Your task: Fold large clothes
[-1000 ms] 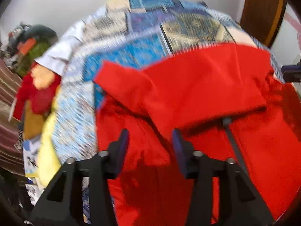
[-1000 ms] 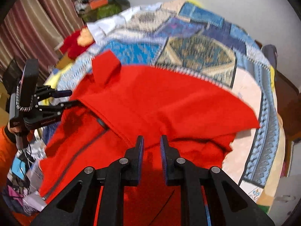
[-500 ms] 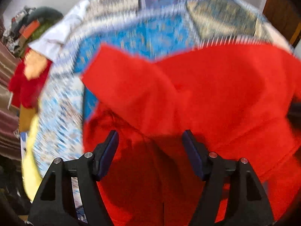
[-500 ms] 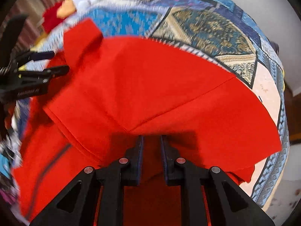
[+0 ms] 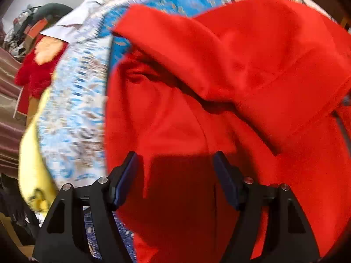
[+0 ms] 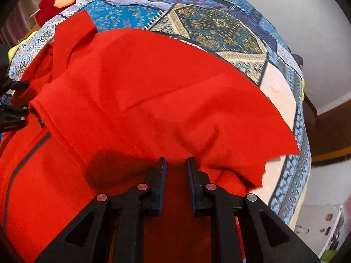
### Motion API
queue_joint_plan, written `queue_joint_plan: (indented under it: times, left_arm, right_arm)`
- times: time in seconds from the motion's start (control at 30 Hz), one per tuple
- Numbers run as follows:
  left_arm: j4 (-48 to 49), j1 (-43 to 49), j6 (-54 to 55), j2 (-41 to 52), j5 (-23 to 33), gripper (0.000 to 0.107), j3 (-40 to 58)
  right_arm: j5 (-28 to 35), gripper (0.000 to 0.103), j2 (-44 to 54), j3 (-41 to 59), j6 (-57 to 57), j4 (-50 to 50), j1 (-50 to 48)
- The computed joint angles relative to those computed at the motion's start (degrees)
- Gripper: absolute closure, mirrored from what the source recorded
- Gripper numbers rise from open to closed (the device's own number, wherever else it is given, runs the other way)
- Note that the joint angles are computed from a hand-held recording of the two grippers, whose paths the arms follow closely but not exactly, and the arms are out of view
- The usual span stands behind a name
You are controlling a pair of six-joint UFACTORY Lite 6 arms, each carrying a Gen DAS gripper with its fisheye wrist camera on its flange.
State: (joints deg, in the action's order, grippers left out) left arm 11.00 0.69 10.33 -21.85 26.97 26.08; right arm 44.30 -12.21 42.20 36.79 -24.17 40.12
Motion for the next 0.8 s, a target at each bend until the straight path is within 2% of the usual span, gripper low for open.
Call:
queue_joint_plan:
  times: [0.1, 0.2, 0.37, 0.57, 0.6, 0.63, 0.67, 0.7, 0.8]
  left_arm:
    - [-11.64, 7.78, 13.99, -1.47, 3.56, 0.037, 5.52]
    - [-20.88, 14.20, 22.53, 4.00, 6.28, 0.037, 14.81]
    - [-25.28, 13.71, 19.41, 23.34, 8.54, 0.036, 35.79]
    - [-26.33, 8.25, 13.03, 42.93, 10.84, 0.036, 53.82]
    - [-24.46, 7.43, 10.27, 45.69, 10.33, 0.039, 56.15]
    - [-22.32, 6.28, 7.05, 47.97, 8.80, 0.061, 57.47]
    - [-21.73, 5.65, 6.22, 48.45, 8.05, 0.077, 57.38]
    - [-21.66, 5.19, 6.20, 49.21, 7.87, 0.098, 57.62]
    - [-19.96, 4.56, 6.14, 43.45, 1.36, 0.102, 50.40]
  right_arm:
    - [0.43, 0.089, -5.02, -2.04, -4.74, 4.38, -3.53]
    - [1.25, 0.089, -13.13, -4.39, -10.52, 9.33, -9.25]
    - [1.43, 0.089, -16.98, -2.07, -18.81, 13.43, -22.23]
    - [-4.10, 0.089, -8.34, 4.28, -30.20, 23.81, -34.48]
    - [-5.00, 0.089, -6.34, 5.43, -32.43, 26.42, -35.63]
    - [-6.10, 0.089, -3.58, 6.94, -34.09, 28.77, -36.14]
    - [-7.09, 0.089, -0.90, 8.36, -35.04, 30.21, -36.18]
    - [-8.14, 0.089, 1.80, 9.75, -34.55, 30.44, -35.26]
    - [-11.02, 0.089, 7.11, 11.86, -30.43, 26.76, -32.00]
